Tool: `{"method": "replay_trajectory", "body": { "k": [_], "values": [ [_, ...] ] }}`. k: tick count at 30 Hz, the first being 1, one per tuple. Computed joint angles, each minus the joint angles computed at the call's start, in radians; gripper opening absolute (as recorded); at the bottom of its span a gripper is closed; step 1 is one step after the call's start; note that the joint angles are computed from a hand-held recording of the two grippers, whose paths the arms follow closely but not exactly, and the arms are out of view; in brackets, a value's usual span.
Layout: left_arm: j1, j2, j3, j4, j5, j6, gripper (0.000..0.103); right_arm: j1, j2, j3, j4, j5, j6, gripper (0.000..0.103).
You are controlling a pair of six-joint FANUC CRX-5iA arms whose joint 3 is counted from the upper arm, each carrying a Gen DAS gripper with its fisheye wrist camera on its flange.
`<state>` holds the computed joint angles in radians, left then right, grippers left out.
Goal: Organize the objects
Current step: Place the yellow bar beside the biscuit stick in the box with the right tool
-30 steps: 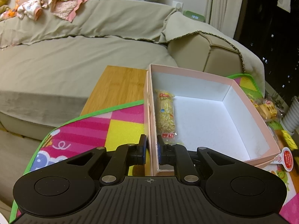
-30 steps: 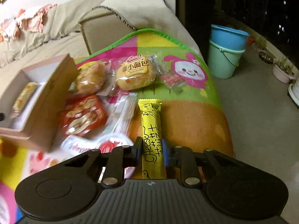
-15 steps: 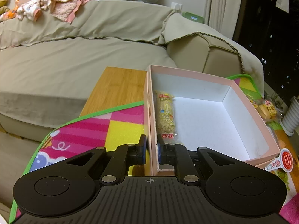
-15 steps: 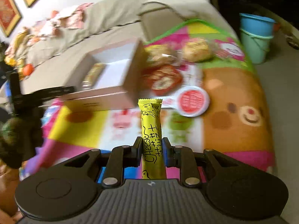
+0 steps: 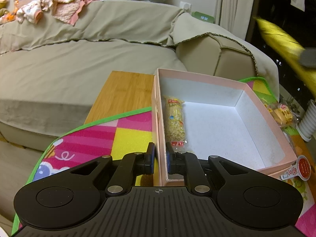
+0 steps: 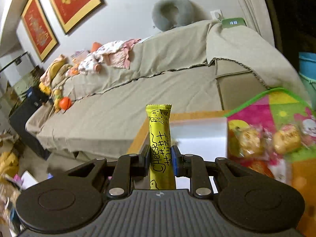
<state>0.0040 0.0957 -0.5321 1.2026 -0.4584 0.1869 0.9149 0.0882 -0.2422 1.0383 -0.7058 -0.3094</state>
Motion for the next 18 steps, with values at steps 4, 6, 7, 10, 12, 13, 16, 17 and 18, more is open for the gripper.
{"method": "replay_trajectory", "body": {
  "k": [4, 6, 7, 10, 12, 13, 16, 17, 18],
  "values": [
    [0.001, 0.000, 0.001, -0.002, -0.003, 0.006, 0.013, -0.042, 0.095, 0.069, -0.005, 0.003, -0.014, 0.025],
    [0.002, 0.001, 0.001, 0.004, -0.007, 0.000, 0.013, -0.048, 0.111, 0.064, -0.006, 0.009, -0.026, 0.026],
    [0.004, 0.002, 0.001, 0.008, -0.011, -0.004, 0.014, -0.054, 0.107, 0.050, -0.001, 0.029, -0.044, 0.027],
    [0.007, 0.005, 0.003, 0.014, -0.019, -0.007, 0.014, -0.050, 0.076, -0.010, 0.020, 0.033, -0.080, 0.032],
    [0.005, 0.005, 0.000, 0.023, -0.016, -0.013, 0.014, -0.030, 0.052, -0.050, 0.044, -0.018, -0.082, 0.036],
    [0.004, 0.005, -0.002, 0.029, -0.015, -0.018, 0.014, -0.017, 0.038, -0.071, 0.056, -0.048, -0.082, 0.040],
    [0.005, 0.006, -0.002, 0.034, -0.018, -0.023, 0.014, 0.039, -0.008, -0.143, 0.077, -0.168, -0.084, 0.052],
    [0.005, 0.006, -0.002, 0.033, -0.018, -0.022, 0.014, 0.061, -0.022, -0.163, 0.070, -0.215, -0.082, 0.053],
    [0.005, 0.006, -0.001, 0.031, -0.017, -0.021, 0.014, 0.080, -0.033, -0.177, 0.056, -0.251, -0.076, 0.053]
  ]
}}
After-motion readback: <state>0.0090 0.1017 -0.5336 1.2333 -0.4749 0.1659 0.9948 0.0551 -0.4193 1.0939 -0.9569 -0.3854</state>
